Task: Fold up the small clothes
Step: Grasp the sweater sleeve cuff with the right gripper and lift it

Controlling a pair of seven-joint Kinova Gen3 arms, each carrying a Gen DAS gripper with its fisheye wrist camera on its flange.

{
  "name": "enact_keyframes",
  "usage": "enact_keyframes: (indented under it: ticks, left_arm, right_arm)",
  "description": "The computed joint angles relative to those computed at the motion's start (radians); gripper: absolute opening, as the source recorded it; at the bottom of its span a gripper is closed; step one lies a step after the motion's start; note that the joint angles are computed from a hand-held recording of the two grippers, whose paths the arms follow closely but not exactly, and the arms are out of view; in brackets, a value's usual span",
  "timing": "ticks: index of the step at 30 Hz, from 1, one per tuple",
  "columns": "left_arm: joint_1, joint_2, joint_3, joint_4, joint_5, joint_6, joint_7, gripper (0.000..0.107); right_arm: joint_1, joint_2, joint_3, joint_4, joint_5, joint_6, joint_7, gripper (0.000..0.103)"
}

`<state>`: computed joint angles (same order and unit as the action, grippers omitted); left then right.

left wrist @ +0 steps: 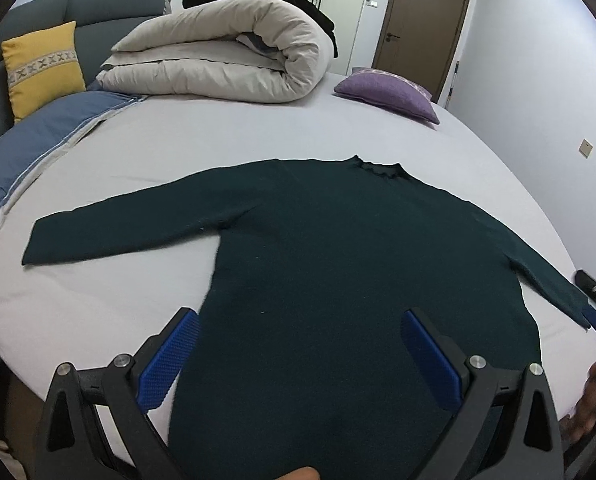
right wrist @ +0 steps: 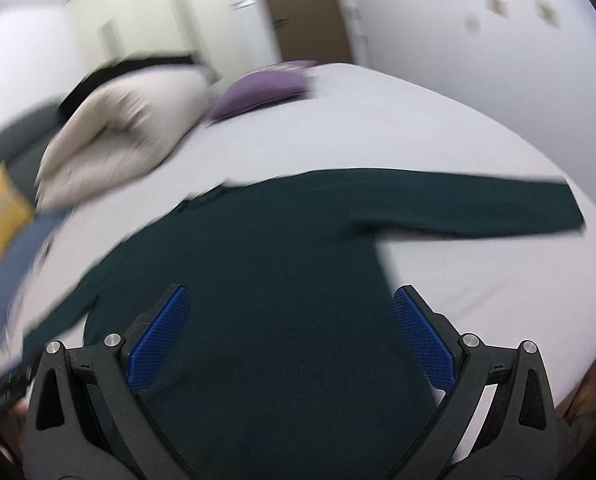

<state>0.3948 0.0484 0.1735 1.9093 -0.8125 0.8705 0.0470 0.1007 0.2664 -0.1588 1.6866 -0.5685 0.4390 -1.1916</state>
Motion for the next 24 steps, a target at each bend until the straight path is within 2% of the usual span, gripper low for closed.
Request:
enact_keyframes:
  ticks: [2, 3, 5, 7, 10, 12, 14, 16, 17, 19, 21, 22, 23, 24]
  left_arm:
    - [-0.018, 0.013, -0.009, -0.011, 0.049, -0.042, -0.063, 0.103]
    - [-0.026, 0.019, -0.022, -0.020, 0.085, -0.071, -0.104, 0.103]
    - [-0.051, 0.035, -0.029, -0.039, 0.155, -0.111, -0.178, 0.103]
    - [-0.069, 0.055, -0.020, -0.050, 0.170, -0.147, -0.199, 0.103]
    - [0.034, 0.093, -0.101, -0.064, 0.080, -0.169, -0.124, 0.103]
    - [0.079, 0.114, -0.141, -0.080, 0.034, -0.176, -0.091, 0.103]
    - [0.050, 0.149, -0.119, -0.116, 0.054, -0.166, -0.124, 0.103]
    - [-0.023, 0.185, -0.070, -0.162, 0.128, -0.138, -0.189, 0.103]
    - [-0.038, 0.187, -0.073, -0.167, 0.159, -0.146, -0.198, 0.103]
    - [-0.013, 0.179, -0.128, -0.153, 0.172, -0.183, -0.171, 0.103]
    - [0.004, 0.184, -0.161, -0.154, 0.176, -0.182, -0.169, 0.103]
    - [-0.014, 0.186, -0.155, -0.151, 0.194, -0.201, -0.192, 0.103]
    - [-0.023, 0.185, -0.156, -0.146, 0.208, -0.219, -0.212, 0.103]
    - [-0.034, 0.186, -0.157, -0.140, 0.223, -0.243, -0.235, 0.103]
  right_arm:
    - [0.093, 0.071, 0.031, -0.078, -0.081, 0.081, -0.012, 0.099]
    - [0.139, 0.113, 0.043, -0.120, -0.122, 0.122, -0.022, 0.092]
    - [0.232, 0.203, 0.060, -0.205, -0.203, 0.203, -0.025, 0.084]
    - [0.306, 0.287, 0.074, -0.286, -0.242, 0.263, -0.055, 0.076]
    - [0.383, 0.390, 0.056, -0.391, -0.220, 0.314, -0.147, 0.074]
    - [0.430, 0.441, 0.019, -0.433, -0.233, 0.325, -0.140, 0.071]
    - [0.465, 0.482, -0.020, -0.463, -0.256, 0.323, -0.115, 0.069]
    - [0.482, 0.518, -0.048, -0.498, -0.271, 0.315, -0.094, 0.067]
    - [0.481, 0.531, -0.051, -0.517, -0.269, 0.319, -0.100, 0.063]
    - [0.470, 0.573, -0.042, -0.591, -0.246, 0.348, -0.136, 0.052]
    - [0.467, 0.621, -0.046, -0.675, -0.212, 0.398, -0.174, 0.030]
    - [0.463, 0.648, -0.045, -0.721, -0.198, 0.419, -0.197, 0.024]
    - [0.457, 0.670, -0.025, -0.767, -0.200, 0.425, -0.205, 0.011]
    - [0.452, 0.693, -0.024, -0.814, -0.186, 0.447, -0.228, 0.008]
